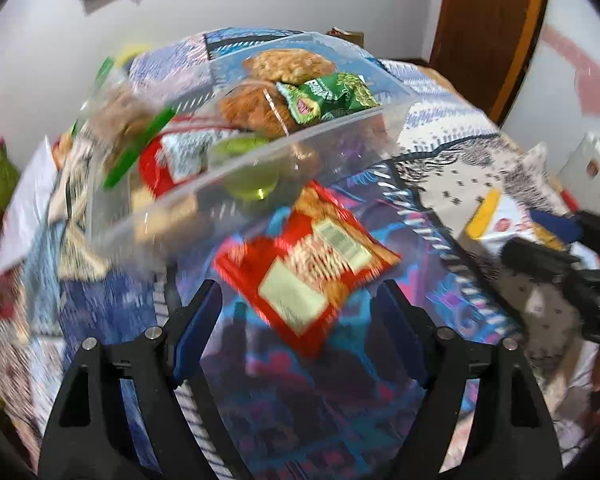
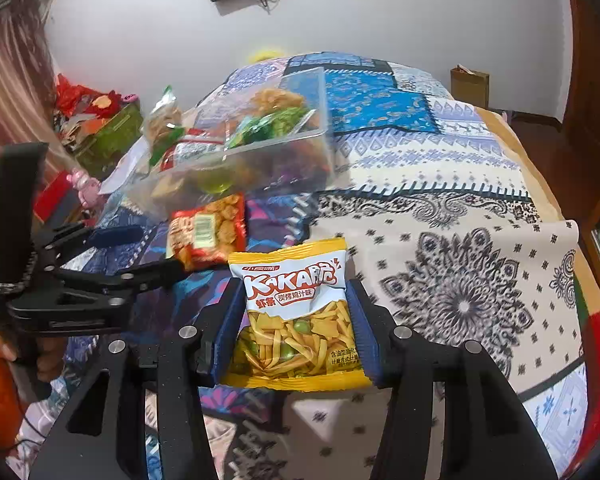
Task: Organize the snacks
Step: 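Grasp the red snack bag with the left tool while the right tool grasps the yellow K-KAPO bag, then carry the red bag and K-KAPO bag into the clear box and release both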
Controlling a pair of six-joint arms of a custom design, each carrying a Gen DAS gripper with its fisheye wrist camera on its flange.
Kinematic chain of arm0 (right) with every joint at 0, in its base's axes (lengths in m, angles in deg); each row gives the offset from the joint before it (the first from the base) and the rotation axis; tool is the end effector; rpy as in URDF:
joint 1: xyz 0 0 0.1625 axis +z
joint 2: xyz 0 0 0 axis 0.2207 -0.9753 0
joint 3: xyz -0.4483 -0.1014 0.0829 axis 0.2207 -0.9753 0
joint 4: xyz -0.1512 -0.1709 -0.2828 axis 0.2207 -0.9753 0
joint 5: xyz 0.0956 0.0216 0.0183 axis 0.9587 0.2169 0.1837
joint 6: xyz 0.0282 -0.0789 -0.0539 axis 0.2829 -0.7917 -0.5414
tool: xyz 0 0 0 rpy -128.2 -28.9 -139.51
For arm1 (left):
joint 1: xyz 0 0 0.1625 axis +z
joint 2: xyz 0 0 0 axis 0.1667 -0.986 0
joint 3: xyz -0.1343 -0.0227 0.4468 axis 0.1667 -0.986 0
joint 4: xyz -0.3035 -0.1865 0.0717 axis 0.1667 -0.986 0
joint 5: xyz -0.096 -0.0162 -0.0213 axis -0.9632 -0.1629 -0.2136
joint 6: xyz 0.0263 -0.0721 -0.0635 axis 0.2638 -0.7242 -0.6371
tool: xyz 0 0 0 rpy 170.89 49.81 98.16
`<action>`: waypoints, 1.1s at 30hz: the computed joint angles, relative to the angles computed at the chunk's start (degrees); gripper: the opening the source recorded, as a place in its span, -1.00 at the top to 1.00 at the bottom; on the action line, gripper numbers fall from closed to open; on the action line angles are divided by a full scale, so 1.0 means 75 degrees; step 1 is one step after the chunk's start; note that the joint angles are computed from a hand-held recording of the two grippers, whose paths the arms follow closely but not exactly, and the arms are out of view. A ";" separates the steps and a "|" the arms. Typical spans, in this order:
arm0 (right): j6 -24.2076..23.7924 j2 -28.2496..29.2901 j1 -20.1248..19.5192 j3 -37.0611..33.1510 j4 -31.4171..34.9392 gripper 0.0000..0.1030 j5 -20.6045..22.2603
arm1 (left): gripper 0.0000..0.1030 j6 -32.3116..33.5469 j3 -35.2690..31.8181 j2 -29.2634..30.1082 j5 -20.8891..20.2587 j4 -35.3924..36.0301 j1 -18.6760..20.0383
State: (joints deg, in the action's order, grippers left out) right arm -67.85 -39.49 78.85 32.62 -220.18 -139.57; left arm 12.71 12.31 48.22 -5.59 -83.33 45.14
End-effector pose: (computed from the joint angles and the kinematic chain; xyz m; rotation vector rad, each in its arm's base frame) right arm 0.1239 -0.6535 0.2425 0.4994 -2.5912 0.7719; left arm -0.2738 -0.7371 0.0535 0.7317 2.3003 -0.4715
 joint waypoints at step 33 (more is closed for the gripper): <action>-0.0016 0.0187 0.0036 -0.0473 0.0368 0.07 0.0161 | -0.82 -0.0288 0.0497 -0.0530 -0.1985 0.0863 0.0483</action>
